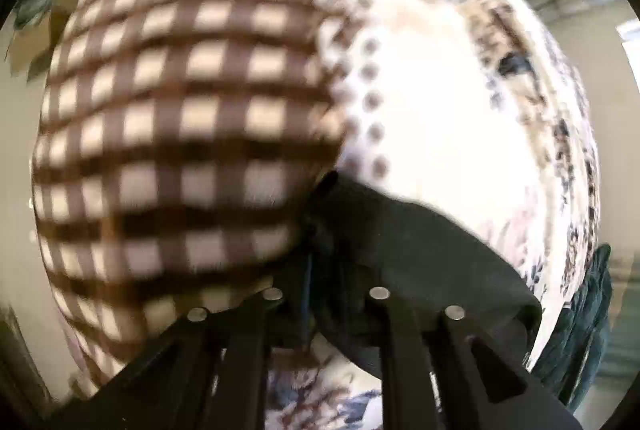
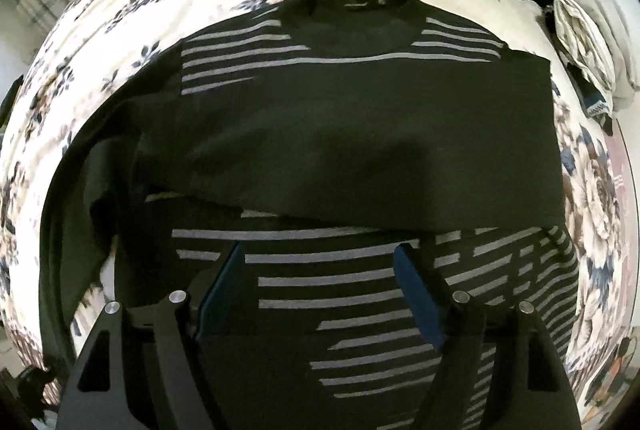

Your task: Fold small clothes

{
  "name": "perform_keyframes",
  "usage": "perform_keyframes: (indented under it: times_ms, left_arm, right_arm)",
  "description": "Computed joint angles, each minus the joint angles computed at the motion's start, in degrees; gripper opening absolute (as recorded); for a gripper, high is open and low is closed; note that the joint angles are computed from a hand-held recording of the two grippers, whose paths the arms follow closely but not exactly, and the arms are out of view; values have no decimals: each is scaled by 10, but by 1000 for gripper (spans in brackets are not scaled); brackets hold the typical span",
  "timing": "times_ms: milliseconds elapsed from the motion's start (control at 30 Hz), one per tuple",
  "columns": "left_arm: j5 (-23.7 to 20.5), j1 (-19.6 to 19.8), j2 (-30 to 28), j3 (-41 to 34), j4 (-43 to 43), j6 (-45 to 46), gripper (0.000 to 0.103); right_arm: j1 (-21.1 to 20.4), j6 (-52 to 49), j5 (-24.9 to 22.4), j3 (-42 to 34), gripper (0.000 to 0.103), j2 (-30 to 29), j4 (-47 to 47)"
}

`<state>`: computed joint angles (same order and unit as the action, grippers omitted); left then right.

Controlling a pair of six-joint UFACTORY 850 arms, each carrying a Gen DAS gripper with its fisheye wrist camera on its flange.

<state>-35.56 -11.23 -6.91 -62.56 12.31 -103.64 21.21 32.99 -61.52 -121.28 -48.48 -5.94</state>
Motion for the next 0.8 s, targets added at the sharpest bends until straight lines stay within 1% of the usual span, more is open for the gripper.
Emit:
perform_keyframes:
  times_ms: [133,200,267,300,333,367,400,433,467,500,533,567,600,633,667,700,733,800]
  left_arm:
    - [-25,3,4,-27,87,16,8]
    - [-17,21,5,-35,117,33,8]
    - [15,46,-3,-37,107,68,8]
    - [41,62,-8,-33,87,95,9]
    - [68,80,-16,-30,62,118,12]
    - [93,93,-17,-20,40,138,12]
    - [116,110,-17,-8,-7,177,13]
    - [124,117,-13,1,-36,192,13]
    - [149,122,0,21,-60,191,13]
    - [165,122,17,40,-60,176,18]
    - [176,119,34,59,-52,148,33]
    - [189,114,47,75,-51,129,43]
    - [217,105,61,97,-45,87,62]
    - [238,95,67,110,-16,27,68]
    - [272,87,70,125,-8,-19,68]
    - [298,81,63,129,-12,-41,68]
    - [307,76,53,125,-10,-52,68]
    - [289,66,16,90,59,-114,68]
  right_arm:
    - [4,-5,4,-3,78,-3,4]
    - [3,-2,5,-3,78,-4,6]
    - [2,-3,6,-3,78,-5,10]
    - [2,-2,7,-3,78,-5,8]
    - [1,-3,7,-4,78,-6,8]
    - [0,-4,6,-5,78,-7,8]
    - [-1,-4,5,-5,78,-8,10]
    - [-2,-3,6,-3,78,-7,11]
    - [-4,-3,9,1,78,-4,13]
    - [-5,-3,10,3,78,-3,14]
    - [-6,-4,13,7,78,-1,15]
    - [-7,-5,16,11,78,2,14]
    - [-8,-6,18,16,78,3,15]
    - [-9,-6,19,19,78,4,16]
    - [-10,-5,20,23,78,5,19]
    - [-11,-2,19,25,78,5,19]
    - [-12,4,18,26,78,5,15]
    - [-12,29,1,18,78,-1,-13]
